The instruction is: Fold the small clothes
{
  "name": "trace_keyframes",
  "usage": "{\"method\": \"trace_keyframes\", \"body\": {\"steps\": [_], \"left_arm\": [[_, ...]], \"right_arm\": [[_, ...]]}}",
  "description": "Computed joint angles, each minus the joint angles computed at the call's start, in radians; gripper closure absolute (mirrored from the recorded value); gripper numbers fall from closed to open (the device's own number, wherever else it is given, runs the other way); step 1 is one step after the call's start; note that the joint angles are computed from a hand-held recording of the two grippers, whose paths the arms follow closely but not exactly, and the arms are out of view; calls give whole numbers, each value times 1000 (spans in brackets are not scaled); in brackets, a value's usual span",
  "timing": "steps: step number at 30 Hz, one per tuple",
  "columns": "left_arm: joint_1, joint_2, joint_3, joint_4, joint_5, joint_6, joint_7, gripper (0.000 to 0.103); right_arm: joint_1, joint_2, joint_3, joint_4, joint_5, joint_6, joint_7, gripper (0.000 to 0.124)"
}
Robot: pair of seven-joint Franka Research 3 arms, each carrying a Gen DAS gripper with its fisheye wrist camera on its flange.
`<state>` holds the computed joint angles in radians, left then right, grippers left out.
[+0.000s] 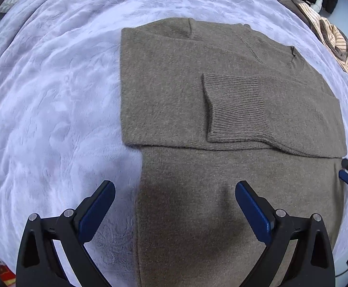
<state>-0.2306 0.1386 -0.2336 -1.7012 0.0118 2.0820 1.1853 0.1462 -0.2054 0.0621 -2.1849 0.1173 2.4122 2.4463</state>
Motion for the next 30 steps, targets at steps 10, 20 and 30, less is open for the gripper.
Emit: {"method": "trace_keyframes", "body": {"steps": [10,20,30], "left_arm": [[-3,-17,0,-20,22,3,-13,3],[-1,-57,0,-73,-15,-7,-6,3],[-12,-73,-6,-96,-34,-17,23,3]], "right_arm": [[-38,23,-22,-16,8,67,45,118],[-18,-33,-18,-9,12,-73,-47,116],[33,-78,11,-27,76,-106,-135,70]]}}
